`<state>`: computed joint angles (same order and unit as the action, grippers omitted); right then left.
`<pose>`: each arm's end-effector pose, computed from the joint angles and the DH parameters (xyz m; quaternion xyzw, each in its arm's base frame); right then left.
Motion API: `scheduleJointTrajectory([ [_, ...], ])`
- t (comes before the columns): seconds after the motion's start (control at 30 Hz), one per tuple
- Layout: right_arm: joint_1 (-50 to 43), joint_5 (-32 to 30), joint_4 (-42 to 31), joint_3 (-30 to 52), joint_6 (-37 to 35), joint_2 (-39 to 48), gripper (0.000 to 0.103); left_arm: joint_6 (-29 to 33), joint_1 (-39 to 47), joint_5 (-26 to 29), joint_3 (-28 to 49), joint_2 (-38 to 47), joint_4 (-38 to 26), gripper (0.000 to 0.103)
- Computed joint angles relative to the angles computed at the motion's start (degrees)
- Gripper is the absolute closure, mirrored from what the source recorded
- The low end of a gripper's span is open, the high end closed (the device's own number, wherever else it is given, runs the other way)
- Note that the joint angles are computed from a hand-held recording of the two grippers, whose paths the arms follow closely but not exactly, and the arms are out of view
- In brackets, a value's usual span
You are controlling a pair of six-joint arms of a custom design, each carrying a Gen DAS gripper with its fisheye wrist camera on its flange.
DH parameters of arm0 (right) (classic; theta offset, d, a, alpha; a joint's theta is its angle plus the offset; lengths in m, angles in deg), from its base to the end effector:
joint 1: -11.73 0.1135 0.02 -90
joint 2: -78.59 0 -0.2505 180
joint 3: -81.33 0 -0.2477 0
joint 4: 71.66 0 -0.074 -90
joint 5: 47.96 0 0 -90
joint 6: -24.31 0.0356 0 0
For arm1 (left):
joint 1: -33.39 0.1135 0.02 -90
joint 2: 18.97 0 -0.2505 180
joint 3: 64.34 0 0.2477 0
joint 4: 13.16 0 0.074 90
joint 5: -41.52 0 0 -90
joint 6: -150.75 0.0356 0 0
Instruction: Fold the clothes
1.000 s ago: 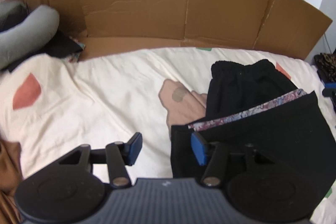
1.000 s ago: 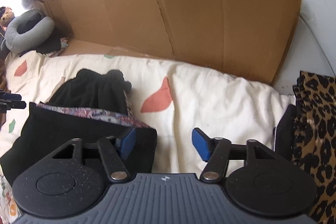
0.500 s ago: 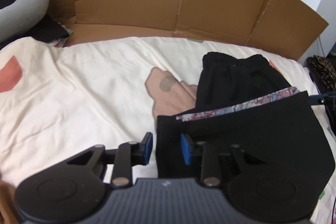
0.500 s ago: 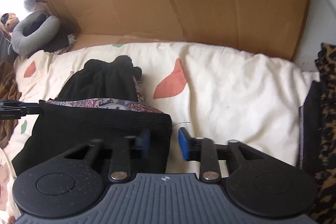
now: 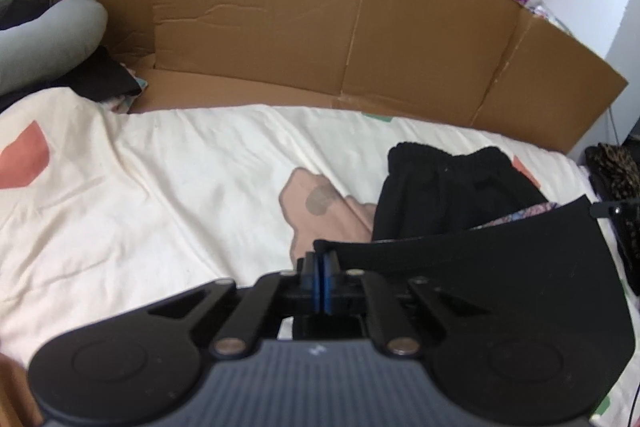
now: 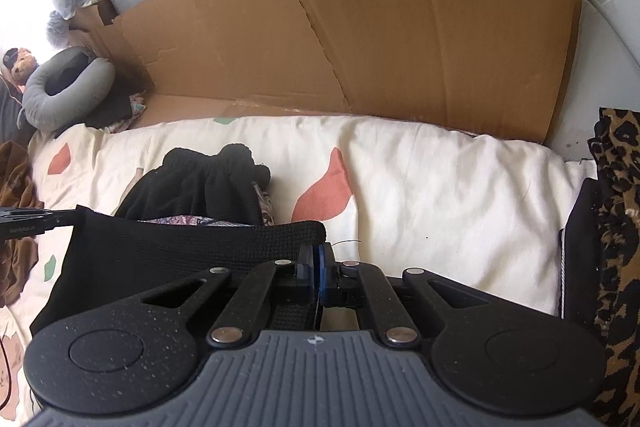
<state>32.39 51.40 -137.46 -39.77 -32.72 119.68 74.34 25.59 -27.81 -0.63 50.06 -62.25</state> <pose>0.1331 0.0440 0.2728 0.1288 0.9219 0.0932 0.3532 0.2355 -0.0449 0.2372 0.2277 0.9103 -0.1554 0.3089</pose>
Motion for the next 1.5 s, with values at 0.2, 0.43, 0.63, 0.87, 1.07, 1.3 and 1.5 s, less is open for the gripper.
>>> scheduleJointTrajectory([
  [0.2,-2.3,-2.8,3.3,-2.2,-0.9,2.7,0.102,0.4,-1.5,-2.1,-0.5,3.3,0.4,0.100],
  [0.43,-3.8,-5.7,4.4,-3.6,-0.6,3.4,0.088,0.7,-2.1,-3.3,-0.3,5.0,1.2,0.080],
  [0.63,-4.6,-7.8,6.1,-5.1,-1.4,4.7,0.076,1.7,-1.6,-1.8,0.4,7.0,1.9,0.079],
  [0.87,-2.4,-6.7,8.1,-4.8,-2.7,9.3,0.076,3.4,-2.1,-2.1,0.3,7.4,2.3,0.079],
  [1.07,-0.1,-5.2,9.6,-4.4,-4.0,12.3,0.078,4.3,-2.9,-2.5,0.5,7.8,2.1,0.085],
  [1.3,1.3,-3.3,8.7,-3.3,-5.0,11.5,0.094,3.3,-3.3,-3.1,-1.5,4.1,3.3,0.097],
  [1.5,-0.2,-0.3,3.6,-0.6,-4.4,5.5,0.095,3.4,-0.9,-1.2,0.0,0.4,1.2,0.098],
])
